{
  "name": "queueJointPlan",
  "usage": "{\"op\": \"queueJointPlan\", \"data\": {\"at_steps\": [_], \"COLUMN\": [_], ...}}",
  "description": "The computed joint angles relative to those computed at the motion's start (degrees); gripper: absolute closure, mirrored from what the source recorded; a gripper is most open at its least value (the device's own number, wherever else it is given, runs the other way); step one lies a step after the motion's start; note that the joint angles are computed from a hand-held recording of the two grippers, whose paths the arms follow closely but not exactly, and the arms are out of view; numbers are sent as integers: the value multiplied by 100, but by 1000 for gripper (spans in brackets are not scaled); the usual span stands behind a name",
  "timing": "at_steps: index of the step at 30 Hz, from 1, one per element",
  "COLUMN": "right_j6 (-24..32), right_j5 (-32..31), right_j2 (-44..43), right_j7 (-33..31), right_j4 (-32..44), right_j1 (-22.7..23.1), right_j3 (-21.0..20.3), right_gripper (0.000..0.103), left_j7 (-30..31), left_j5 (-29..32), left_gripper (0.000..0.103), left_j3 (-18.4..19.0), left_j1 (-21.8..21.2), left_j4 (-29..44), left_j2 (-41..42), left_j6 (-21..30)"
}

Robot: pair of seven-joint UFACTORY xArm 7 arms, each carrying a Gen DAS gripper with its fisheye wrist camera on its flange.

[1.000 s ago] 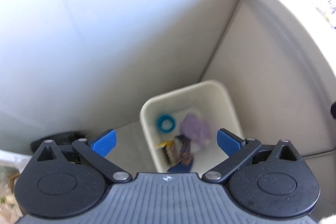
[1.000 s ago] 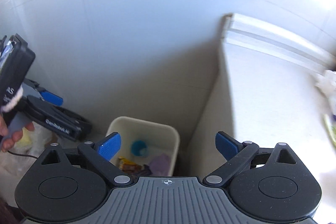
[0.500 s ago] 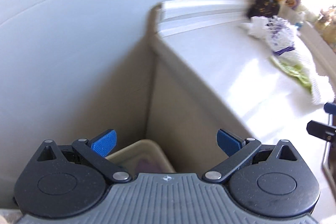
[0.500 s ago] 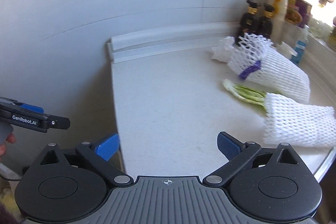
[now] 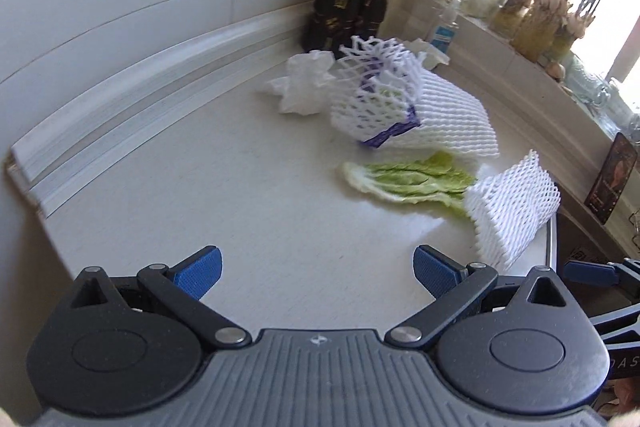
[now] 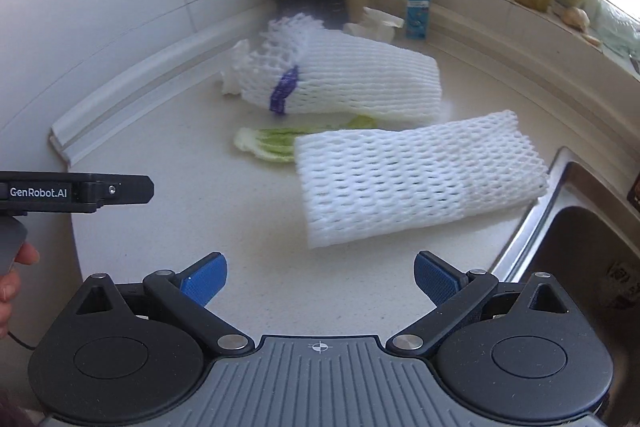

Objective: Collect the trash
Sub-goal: 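Grasp a white foam net with left tool while right tool grasps another net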

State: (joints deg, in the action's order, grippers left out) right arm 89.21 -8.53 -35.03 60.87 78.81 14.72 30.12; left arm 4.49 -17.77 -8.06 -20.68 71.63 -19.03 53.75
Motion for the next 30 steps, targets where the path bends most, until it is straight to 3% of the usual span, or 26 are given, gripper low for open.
{"op": "queueJointPlan", "data": {"at_steps": [7,17,23,24,29,30], "right_j6": [-62,-519,-502,-441,-219,-183], "right_j5": [202,528,443,382,155,129], "right_j2": [-566,-833,-544,-456,-169,-129], "right_j7": [279,1113,1450,1438,1330,1321], "right_j4": [-485,-927,-859,-803,-612,-591], "right_j1": [-238,-809,-953,-949,-829,-803], "right_j3": [-548,-870,-876,-857,-828,-828], "right_gripper": [2,2,4,4,13,19], "left_j7": [-61,-1551,-2601,-2727,-2802,-2775], "left_j5": [-344,-798,-667,-621,-572,-540], "left_gripper": [1,9,31,39,60,65], "left_j3": [-184,-308,-332,-334,-357,-361], "left_j1": [-224,-206,-200,-200,-185,-189], "left_j4": [912,1831,1922,1936,1826,1800], "left_j2": [1011,2067,2312,2336,2322,2307], "left_j6": [-75,-247,-466,-481,-617,-662]}}
